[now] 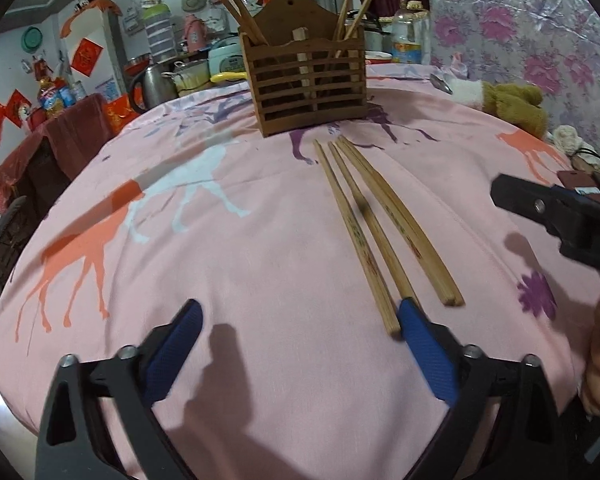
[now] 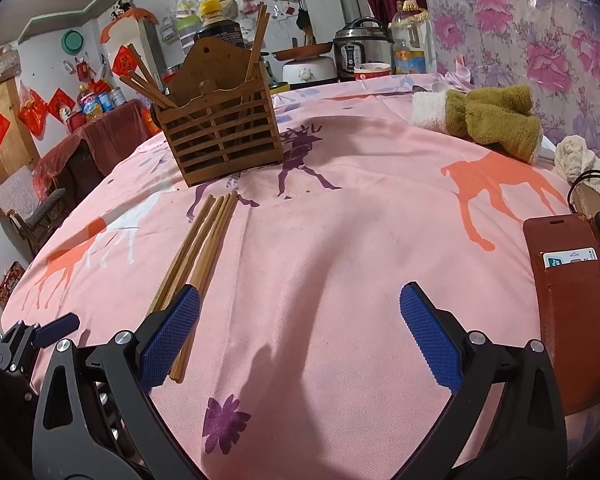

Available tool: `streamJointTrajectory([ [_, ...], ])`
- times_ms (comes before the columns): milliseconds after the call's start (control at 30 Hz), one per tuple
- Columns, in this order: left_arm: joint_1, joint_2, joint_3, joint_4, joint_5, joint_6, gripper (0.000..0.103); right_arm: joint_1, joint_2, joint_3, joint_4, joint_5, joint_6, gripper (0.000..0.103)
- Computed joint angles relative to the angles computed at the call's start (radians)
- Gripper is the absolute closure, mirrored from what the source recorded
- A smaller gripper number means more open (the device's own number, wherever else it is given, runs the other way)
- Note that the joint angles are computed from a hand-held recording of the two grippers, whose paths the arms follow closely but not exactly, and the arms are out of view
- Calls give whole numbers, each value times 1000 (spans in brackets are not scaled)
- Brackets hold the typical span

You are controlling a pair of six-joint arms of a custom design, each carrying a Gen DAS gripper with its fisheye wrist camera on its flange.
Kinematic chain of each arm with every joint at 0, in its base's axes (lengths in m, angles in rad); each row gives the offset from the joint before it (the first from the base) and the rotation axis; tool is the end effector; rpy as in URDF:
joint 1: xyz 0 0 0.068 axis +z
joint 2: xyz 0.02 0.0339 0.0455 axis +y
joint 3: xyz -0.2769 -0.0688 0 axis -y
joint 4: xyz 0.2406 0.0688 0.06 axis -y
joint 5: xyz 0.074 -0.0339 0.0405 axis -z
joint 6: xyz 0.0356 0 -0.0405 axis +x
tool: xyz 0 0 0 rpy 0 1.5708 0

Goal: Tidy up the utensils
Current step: 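Slide another chopstick out of the pile with the left tool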

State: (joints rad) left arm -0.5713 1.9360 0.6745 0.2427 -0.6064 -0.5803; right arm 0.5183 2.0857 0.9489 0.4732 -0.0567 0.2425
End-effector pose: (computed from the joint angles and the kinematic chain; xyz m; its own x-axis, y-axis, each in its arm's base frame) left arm 0.2662 -0.1470 0.0733 -0.7048 -0.0825 -0.7046 -0.2314 0.9656 0.1183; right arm 0.3450 0.1991 0.0940 -0.6475 -0.0933 -0.7563 -0.3893 0.8937 0.2231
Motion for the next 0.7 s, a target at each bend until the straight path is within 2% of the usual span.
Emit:
streamJointTrajectory([
  [33,5,-2,-1,13,15,9,26,0,0,0,0,0,0,7],
  [100,2,-5,-3,24,21,17,48,0,1,2,-2,-1,1,7],
  [133,-1,-6,-7,33,23,25,53,-1,3,4,-4,-3,1,7],
  [167,-6,-6,-9,41,22,32,66,-1,4,6,-6,-4,2,7],
  [200,-8,-5,-10,47,25,38,84,-2,5,7,-7,-5,2,7],
  [233,-9,-2,-6,41,23,40,95,-2,7,8,-9,-7,4,7],
  [267,-9,-1,-5,35,15,31,96,-3,8,11,-13,-9,5,7],
  [433,44,-64,-81,17,9,-73,97,-7,8,11,-16,-16,13,7],
  [567,86,-112,-165,83,38,-101,93,8,0,-9,19,5,-18,7],
  [633,88,-115,-173,94,36,-101,81,19,-7,-21,32,17,-48,7],
  [700,88,-119,-190,126,49,-94,43,37,-11,-33,42,23,-93,7],
])
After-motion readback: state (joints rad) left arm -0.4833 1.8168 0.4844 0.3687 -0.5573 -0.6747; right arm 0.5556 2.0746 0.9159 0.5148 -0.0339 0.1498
